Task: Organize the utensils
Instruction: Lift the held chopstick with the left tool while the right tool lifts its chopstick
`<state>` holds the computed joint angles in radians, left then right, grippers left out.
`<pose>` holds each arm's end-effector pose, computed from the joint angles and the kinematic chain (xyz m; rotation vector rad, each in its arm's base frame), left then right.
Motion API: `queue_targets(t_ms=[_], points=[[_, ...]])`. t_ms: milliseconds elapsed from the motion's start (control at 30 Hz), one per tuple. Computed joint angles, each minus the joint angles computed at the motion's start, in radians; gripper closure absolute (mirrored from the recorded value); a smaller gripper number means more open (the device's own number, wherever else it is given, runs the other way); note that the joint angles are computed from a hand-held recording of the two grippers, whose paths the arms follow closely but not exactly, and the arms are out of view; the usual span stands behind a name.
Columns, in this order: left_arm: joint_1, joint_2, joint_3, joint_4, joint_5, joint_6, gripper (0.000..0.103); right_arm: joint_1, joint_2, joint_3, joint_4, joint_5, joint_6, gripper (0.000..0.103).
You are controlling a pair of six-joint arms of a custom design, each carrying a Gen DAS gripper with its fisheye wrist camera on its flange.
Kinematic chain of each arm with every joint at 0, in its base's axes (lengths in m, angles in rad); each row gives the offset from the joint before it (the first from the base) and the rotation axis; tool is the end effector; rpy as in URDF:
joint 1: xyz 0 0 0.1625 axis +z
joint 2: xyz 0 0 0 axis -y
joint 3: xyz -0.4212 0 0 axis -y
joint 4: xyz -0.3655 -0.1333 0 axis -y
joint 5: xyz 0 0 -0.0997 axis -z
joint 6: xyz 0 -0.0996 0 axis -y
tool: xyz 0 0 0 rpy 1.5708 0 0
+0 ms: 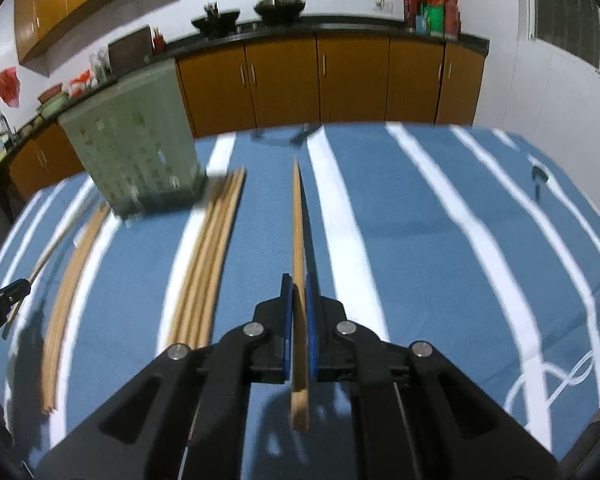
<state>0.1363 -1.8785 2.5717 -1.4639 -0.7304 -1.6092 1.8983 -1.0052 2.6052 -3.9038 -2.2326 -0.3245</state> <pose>-0.1455 -0.2294 0.2125 0.2175 2.1812 -0.9167 0.1782 -0.3004 0.1611 0.4572 -2.3160 0.8996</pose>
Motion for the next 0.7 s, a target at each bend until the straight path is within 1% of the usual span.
queue_targets(t_ms=[33, 167, 333, 467, 700], points=[[-0.019, -0.016, -0.016, 0.042, 0.012, -0.021, 0.095, 0.014, -0.018, -0.003, 0.001, -0.002, -0.004, 0.095], [-0.056, -0.046, -0.064, 0.144, 0.054, -0.084, 0.095, 0.051, -0.071, -0.012, 0.005, 0.0, -0.013, 0.095], [-0.083, -0.059, -0.123, 0.257, 0.109, -0.164, 0.095, 0.085, -0.114, -0.025, 0.006, 0.01, -0.022, 0.095], [-0.07, -0.044, -0.16, 0.289, 0.161, -0.179, 0.095, 0.104, -0.136, -0.044, 0.008, 0.022, -0.032, 0.095], [-0.026, -0.023, -0.227, 0.302, 0.252, -0.154, 0.096, 0.142, -0.168, -0.119, 0.047, 0.029, -0.053, 0.095]])
